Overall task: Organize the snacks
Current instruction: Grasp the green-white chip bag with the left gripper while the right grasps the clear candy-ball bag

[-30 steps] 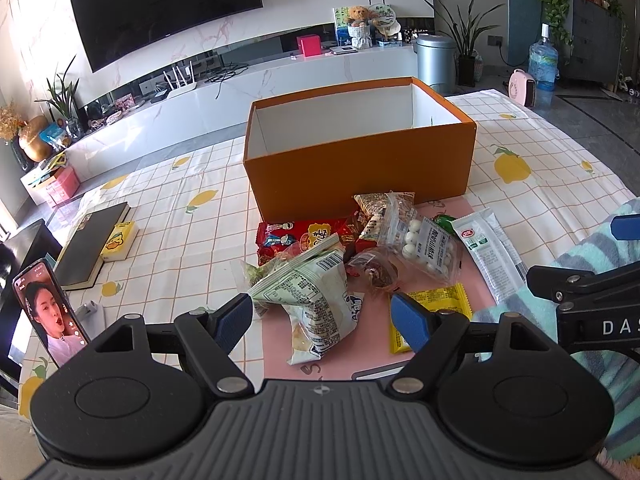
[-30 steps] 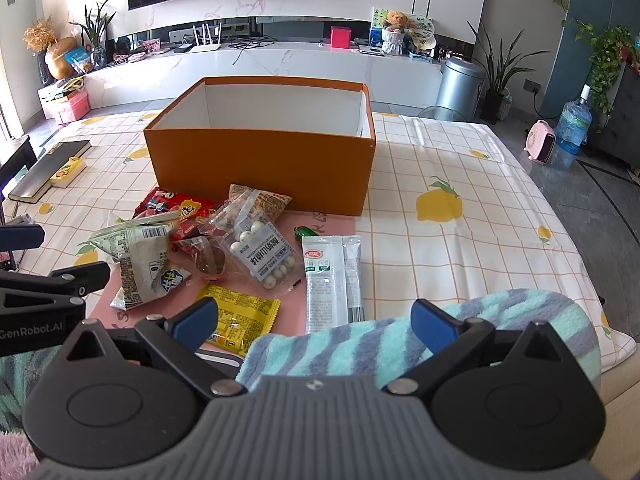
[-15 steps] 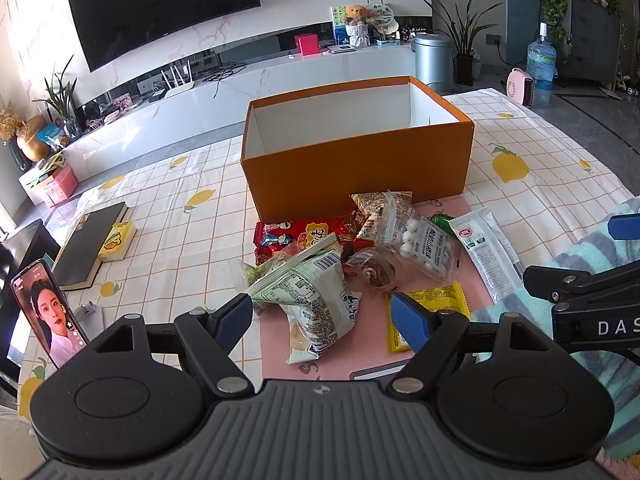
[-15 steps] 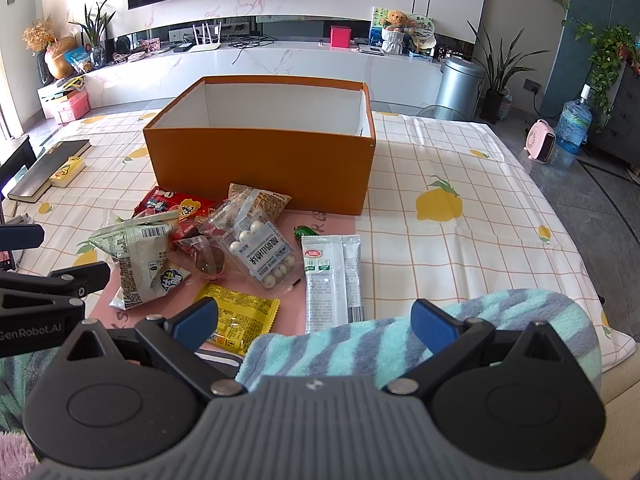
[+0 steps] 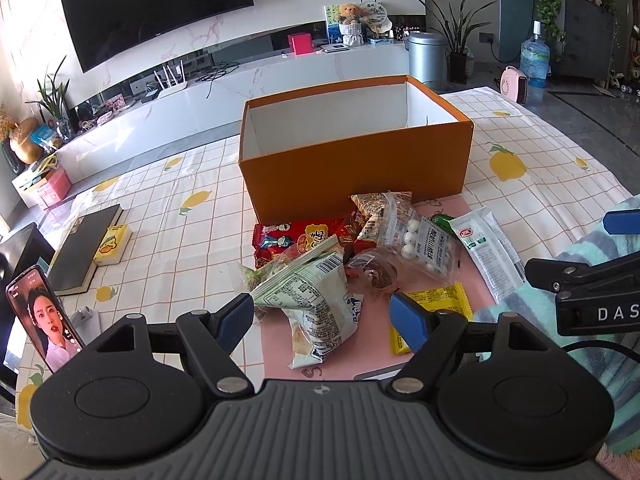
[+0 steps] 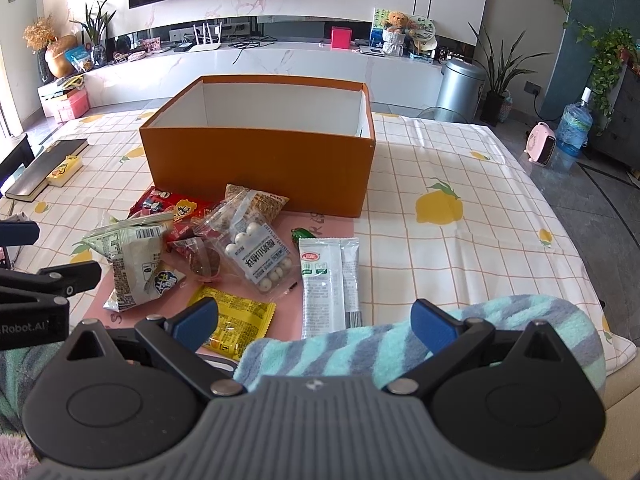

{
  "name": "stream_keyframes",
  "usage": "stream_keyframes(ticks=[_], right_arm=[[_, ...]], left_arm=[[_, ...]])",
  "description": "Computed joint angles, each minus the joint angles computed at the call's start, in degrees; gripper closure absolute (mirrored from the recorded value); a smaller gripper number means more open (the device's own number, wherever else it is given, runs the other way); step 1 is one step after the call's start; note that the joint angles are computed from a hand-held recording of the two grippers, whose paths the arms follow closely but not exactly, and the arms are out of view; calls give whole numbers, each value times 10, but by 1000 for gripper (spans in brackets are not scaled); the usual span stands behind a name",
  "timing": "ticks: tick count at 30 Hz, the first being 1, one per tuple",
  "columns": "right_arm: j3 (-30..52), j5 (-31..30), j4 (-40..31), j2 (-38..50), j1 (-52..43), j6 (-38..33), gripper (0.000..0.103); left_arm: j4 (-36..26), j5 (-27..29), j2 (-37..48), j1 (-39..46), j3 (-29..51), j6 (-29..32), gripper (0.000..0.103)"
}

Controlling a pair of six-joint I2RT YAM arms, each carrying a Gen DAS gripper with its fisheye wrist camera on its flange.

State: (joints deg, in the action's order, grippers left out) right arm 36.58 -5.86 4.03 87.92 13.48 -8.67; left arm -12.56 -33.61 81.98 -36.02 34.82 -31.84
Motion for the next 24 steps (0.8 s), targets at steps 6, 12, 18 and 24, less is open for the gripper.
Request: stream_keyframes(ticks=[6,12,18,24], right_arm=[[10,-17,34,46,-10,1,22],[44,-49,39,103,-7,-2,25],[98,-63,42,168,8,-42,25],[178,-71,16,240,26,-119,24]], left_arm=[[59,94,-21,60,-34,22,42],[64,137,5,106,-26,2,28],[61,173,64,139,7,-14,26],[69,191,133,163,44,-10,25]])
